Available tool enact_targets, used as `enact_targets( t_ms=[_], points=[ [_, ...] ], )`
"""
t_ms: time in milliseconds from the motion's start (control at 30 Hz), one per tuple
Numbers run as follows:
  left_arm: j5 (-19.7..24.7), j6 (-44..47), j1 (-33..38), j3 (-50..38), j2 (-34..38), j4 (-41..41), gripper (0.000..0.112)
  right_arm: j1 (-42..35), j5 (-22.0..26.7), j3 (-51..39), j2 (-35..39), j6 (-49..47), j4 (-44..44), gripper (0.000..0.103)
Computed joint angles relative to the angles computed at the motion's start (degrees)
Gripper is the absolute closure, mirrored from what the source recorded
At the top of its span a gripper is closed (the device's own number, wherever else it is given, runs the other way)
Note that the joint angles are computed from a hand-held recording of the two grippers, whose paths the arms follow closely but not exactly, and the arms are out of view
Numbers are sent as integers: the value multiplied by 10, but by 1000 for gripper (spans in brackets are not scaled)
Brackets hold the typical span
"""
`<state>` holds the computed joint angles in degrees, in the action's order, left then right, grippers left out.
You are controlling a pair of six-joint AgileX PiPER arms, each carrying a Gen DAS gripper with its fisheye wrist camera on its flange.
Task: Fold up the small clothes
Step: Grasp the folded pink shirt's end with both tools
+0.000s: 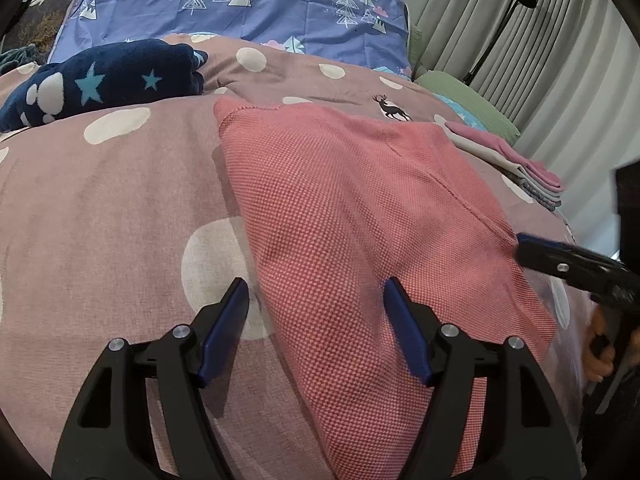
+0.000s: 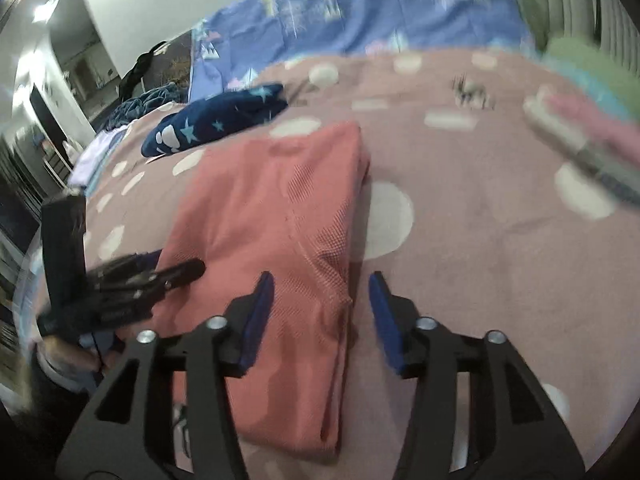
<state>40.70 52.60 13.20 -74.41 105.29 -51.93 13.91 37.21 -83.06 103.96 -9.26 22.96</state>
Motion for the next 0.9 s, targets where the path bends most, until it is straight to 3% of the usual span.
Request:
enact_targets(
  t_ms=[100,233,300,367,433,533,600,733,900],
  points=[
    [2,-1,-1,-2,1,1,39,-31,60,-46,62,-66,111,45],
    [6,0,-1,-4,3,0,37,-42,60,-58,85,-124,175,44],
    [16,2,2,-10,8,-5,35,-44,75,-81,106,-137,192,44],
    [44,11,6,-29,26,-21,22,-39,82,-104,124,-140,190,43],
    [45,7,0,-38,32,-22,20,-37,91,-137,146,-138,189,44],
    [56,19,9,-38,36,-43,20,-40,97,-149,155,-139,199,48],
    [68,28,19,-37,38,-64,24,-45,95,-138,147,-142,202,58],
    [68,30,28,-28,35,-78,35,-58,97,-91,114,-154,217,61],
    [69,27,28,-31,36,-73,36,-62,100,-65,92,-155,202,61]
  ],
)
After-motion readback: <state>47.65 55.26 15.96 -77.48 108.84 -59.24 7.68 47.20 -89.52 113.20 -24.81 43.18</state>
